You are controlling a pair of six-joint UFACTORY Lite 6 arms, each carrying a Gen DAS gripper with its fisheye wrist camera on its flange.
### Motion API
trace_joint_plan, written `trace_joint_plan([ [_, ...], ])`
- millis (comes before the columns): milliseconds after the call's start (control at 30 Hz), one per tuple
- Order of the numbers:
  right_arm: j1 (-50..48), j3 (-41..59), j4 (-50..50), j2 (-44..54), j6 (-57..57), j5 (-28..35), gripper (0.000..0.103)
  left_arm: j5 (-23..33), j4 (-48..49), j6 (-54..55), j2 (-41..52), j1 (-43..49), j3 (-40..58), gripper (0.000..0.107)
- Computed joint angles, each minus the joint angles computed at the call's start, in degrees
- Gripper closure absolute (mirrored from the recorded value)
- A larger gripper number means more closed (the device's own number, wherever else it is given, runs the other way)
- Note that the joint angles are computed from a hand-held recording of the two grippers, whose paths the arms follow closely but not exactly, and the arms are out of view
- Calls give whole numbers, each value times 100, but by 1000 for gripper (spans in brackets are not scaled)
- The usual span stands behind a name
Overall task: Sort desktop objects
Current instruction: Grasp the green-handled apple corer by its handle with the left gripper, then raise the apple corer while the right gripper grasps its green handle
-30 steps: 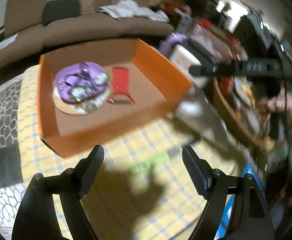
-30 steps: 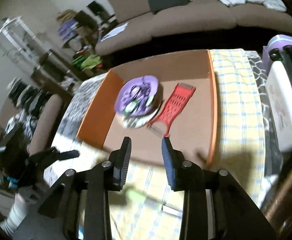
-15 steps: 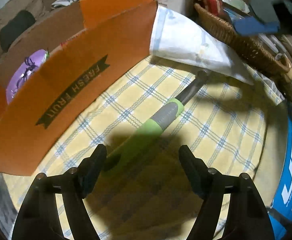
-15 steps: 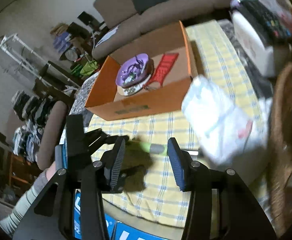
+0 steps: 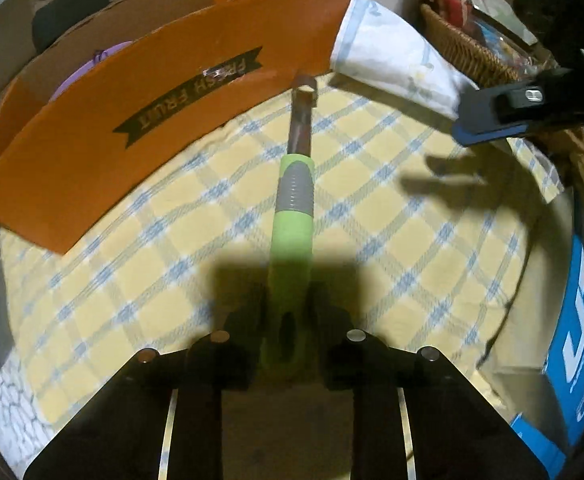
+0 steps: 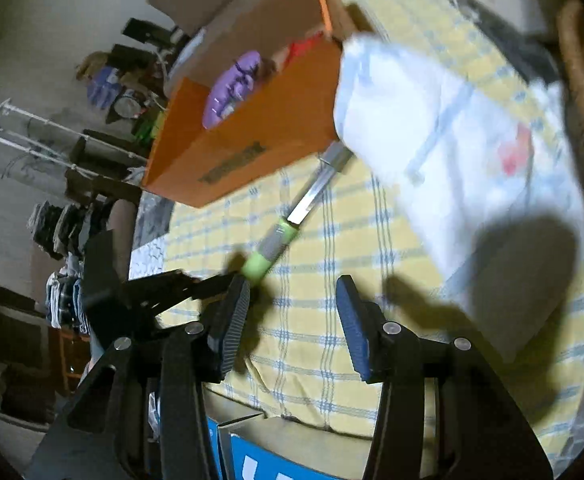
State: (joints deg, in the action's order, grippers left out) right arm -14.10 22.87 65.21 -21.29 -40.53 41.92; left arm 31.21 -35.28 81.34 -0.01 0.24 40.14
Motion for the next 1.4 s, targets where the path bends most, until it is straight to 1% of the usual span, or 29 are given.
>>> trace_joint_plan([
  [100, 474, 57, 574, 413, -200, -363, 59, -3, 208, -145, -159, 50, -68, 86],
  [233, 1111, 270, 868, 624, -36, -843, 59, -74, 476, -297, -281, -24, -129, 86],
  [333, 1215, 421, 1362, 985, -335, -936, 58, 6, 437, -176, -310, 26, -133, 86],
  [367, 1232, 526, 1553, 1191, -429, -952, 58, 37, 404, -117, -302, 51, -127, 86],
  [433, 1213, 715, 2239, 1692, -908, -870, 58, 85, 291, 79, -308, 121, -138, 86],
  [467, 1276, 886, 2433, 1955, -1023, -947, 58, 134, 260, 129, -289, 155, -127, 86],
  [500, 1381, 1088, 2498, 2170, -1015, -1149, 58, 159, 211, 194, -287, 180, -131, 86],
  [633, 1600, 1640, 2740, 2811, -1033, -1626, 58, 311, 69, 408, -306, 283, -142, 86],
  [700, 1746, 1979, 2452, 3152, -763, -1914, 58, 400, 35, 476, -313, 328, -130, 86],
  [733, 1827, 2067, 2438, 3264, -727, -2038, 64, 441, 19, 510, -331, 348, -137, 86],
  [767, 1868, 2148, 2454, 3387, -736, -2122, 76, 459, 0, 528, -352, 355, -150, 86],
  [833, 1868, 2096, 2991, 3510, -1207, -2179, 90, 495, -2, 536, -430, 359, -195, 87],
  [867, 1844, 2040, 3245, 3529, -1465, -2145, 96, 527, 11, 509, -444, 357, -191, 87],
  [900, 1794, 1987, 3516, 3558, -1748, -2053, 98, 563, 15, 494, -458, 361, -188, 87],
  [967, 1658, 1813, 4051, 3549, -2234, -1733, 99, 695, 22, 523, -575, 387, -222, 87],
  [1067, 1617, 1629, 4413, 3434, -2529, -1503, 99, 933, 127, 509, -955, 399, -345, 88],
  [1100, 1614, 1580, 4445, 3367, -2565, -1474, 99, 1101, 168, 468, -1074, 432, -332, 88],
  [1167, 1526, 1304, 4732, 3087, -2790, -1160, 100, 1464, 174, 414, -1361, 578, -270, 88],
  [1233, 1429, 1125, 4788, 2859, -2844, -876, 102, 2046, 155, 436, -1710, 818, -153, 88],
  [1267, 1425, 975, 4706, 2572, -2779, -805, 102, 2258, 158, 410, -1942, 878, -219, 88],
  [1300, 1447, 846, 4530, 2221, -2613, -811, 102, 2491, 265, 360, -2322, 749, -396, 89],
  [1333, 1462, 761, 4360, 1910, -2426, -841, 102, 2485, 133, 75, -2462, 653, -333, 89],
  [1367, 1493, 678, 4263, 1651, -2274, -855, 102, 2621, 10, 19, -2508, 701, -237, 90],
  [1400, 1444, 677, 4013, 1421, -2012, -804, 102, 2837, 98, 170, -2314, 641, -19, 90],
])
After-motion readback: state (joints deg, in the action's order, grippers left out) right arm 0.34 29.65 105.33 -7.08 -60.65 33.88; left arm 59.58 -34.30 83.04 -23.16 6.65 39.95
